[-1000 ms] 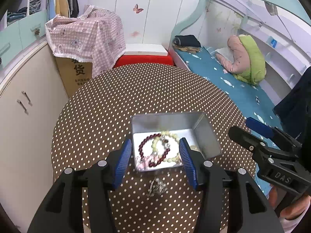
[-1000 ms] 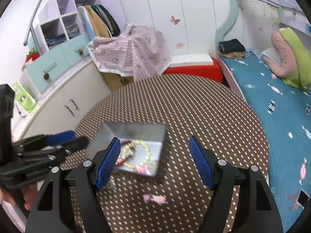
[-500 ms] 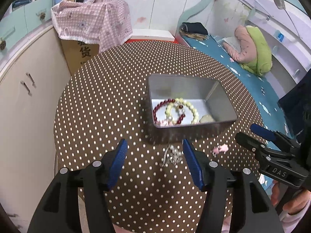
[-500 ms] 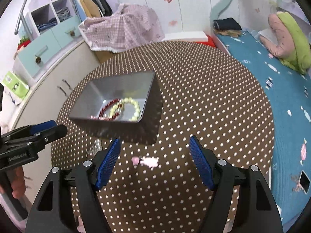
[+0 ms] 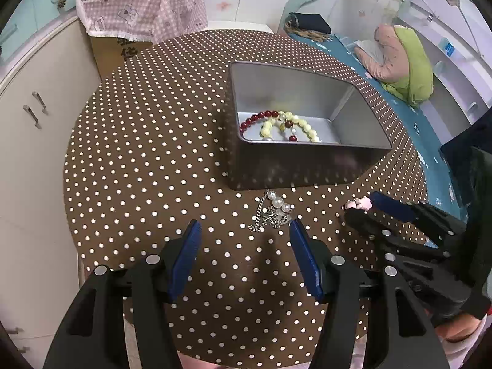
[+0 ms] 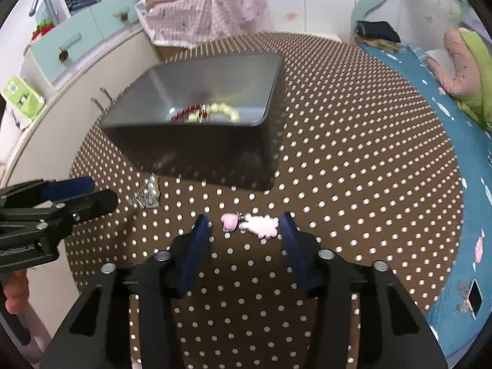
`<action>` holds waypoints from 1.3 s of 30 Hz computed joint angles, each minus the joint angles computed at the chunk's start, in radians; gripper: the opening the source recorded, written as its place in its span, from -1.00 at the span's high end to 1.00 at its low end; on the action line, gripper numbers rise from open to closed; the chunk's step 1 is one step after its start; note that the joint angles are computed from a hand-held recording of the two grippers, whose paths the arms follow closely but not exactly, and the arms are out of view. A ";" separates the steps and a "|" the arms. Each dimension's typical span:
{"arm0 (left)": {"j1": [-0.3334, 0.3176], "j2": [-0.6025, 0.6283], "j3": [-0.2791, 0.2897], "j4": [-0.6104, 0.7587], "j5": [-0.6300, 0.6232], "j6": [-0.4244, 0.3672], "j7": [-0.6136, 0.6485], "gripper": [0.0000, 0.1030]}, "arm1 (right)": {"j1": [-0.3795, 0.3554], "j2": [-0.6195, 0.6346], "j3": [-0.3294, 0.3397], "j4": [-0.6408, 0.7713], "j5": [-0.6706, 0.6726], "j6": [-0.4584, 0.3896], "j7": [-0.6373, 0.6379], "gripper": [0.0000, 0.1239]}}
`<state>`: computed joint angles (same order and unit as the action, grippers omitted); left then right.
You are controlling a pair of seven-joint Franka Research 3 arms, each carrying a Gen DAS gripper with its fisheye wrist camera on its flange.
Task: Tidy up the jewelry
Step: 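Move both tools back to the last pearl brooch and white charm, then grasp the pearl brooch with the left gripper while the right grasps the white charm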
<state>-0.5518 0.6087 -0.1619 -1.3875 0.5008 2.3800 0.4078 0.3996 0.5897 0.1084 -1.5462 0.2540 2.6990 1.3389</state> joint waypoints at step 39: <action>-0.027 0.035 0.023 0.054 0.025 -0.011 0.020 0.84 | -0.025 -0.004 0.017 0.009 0.035 -0.012 -0.080 0.36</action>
